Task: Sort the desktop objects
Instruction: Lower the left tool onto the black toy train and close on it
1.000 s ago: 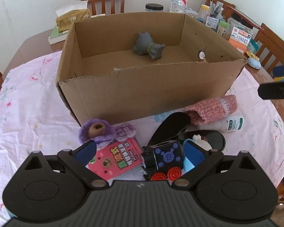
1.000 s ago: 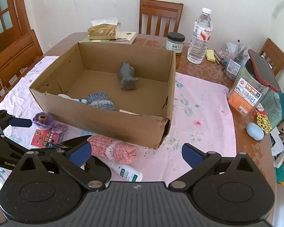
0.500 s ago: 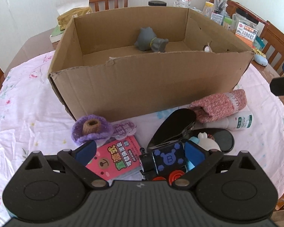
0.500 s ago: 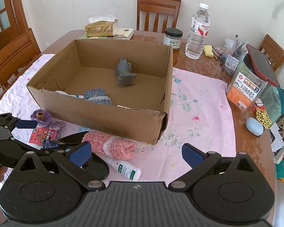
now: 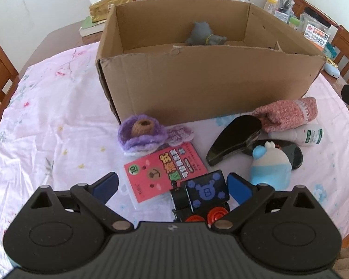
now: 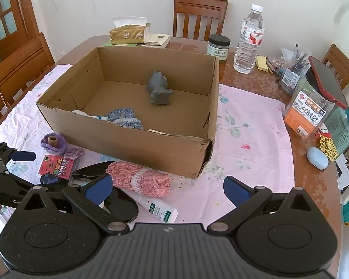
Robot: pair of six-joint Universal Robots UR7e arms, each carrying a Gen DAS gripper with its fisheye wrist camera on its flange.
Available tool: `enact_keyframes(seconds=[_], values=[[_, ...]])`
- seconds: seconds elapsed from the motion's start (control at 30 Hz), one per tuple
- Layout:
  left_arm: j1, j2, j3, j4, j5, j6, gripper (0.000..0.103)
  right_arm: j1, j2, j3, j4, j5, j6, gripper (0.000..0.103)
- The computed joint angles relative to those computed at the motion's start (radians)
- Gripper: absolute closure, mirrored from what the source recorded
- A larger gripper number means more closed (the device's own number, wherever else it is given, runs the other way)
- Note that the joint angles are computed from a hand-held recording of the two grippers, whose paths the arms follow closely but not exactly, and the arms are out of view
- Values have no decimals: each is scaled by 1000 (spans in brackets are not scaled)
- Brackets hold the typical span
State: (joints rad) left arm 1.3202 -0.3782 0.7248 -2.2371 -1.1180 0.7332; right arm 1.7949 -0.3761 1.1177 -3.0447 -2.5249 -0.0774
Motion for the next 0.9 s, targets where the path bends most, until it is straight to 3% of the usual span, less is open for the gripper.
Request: enact_keyframes(seconds=[0.2,0.63,0.9], values=[[-5,-17,46,-3,-3,11,4,0,4,-8,8,9,-9,0],[3,-43,82,-42,69,30,4,-2,4,-10,11,24,-23,0],[5,-84,147,-41,-4,26,9,-4,7,-16,22,39,-37,0]])
